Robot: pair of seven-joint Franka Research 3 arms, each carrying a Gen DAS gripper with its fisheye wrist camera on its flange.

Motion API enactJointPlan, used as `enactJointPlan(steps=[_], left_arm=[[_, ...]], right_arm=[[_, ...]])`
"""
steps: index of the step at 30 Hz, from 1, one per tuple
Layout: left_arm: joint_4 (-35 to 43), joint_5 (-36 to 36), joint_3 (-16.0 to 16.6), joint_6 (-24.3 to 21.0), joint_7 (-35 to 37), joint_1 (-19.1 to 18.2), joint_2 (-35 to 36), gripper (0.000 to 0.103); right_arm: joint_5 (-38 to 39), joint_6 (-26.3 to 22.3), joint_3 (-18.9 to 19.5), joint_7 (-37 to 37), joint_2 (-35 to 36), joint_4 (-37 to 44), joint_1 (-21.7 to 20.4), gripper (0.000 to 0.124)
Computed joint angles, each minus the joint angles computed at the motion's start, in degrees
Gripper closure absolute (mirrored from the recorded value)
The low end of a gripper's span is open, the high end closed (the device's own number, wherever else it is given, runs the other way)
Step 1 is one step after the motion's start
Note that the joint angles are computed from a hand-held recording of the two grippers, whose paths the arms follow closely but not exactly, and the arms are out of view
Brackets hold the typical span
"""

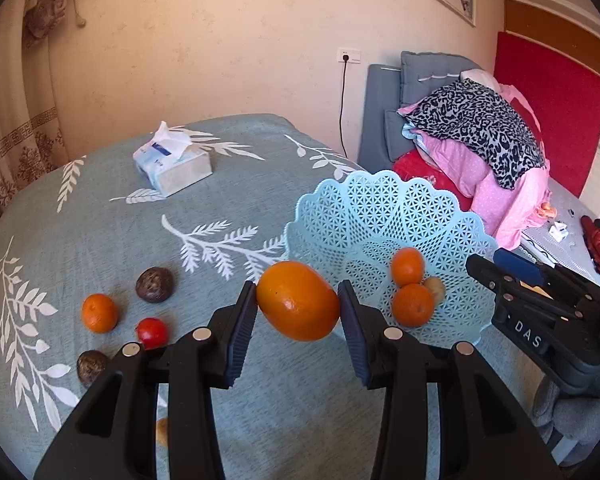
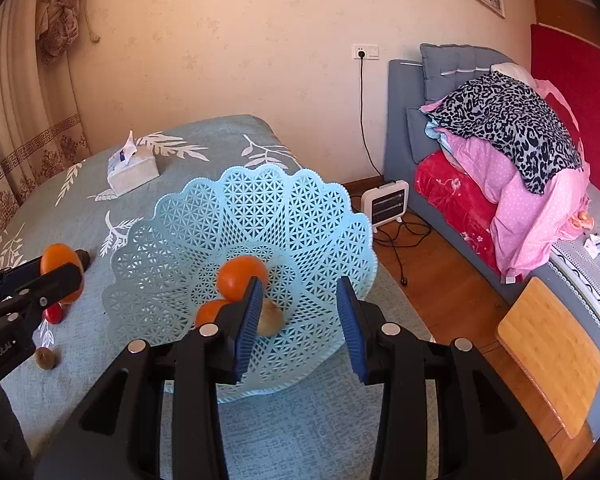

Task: Organize fruits
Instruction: 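Carry the orange and kiwi over the basket and open both tools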

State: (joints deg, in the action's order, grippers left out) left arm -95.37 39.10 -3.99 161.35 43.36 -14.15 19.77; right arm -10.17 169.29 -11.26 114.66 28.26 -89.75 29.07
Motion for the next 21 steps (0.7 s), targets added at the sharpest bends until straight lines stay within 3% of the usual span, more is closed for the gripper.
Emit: enactJointPlan(steps=[14,17,19,21], left_arm=[[6.94,-4.76,-0.52,-3.03,5.17,-0.98,5.35,0.061],[7.67,-5.26,-0.51,-4.01,5.54,-1.13,5.80,0.059],[7.29,-4.32,0.45,-3.76,3.91,-1.80,5.41,0.035],[6.64,-2.84,1.27,-2.98,2.05,-2.23,4.85,0.034]], right_arm=[[1.01,0.49,0.20,-0.26,-0.21,-0.54,-0.34,0.084],[0.88,0.46,-0.02,-0.20,-0.12,-0.49,0.01,0.076],[0.39,0.63,-0.75,0.45,-0.07,-0.47,0.65,0.068],[0.17,0.79,-0.83,0.51,-0.14,-0.57,0.76,0.068]])
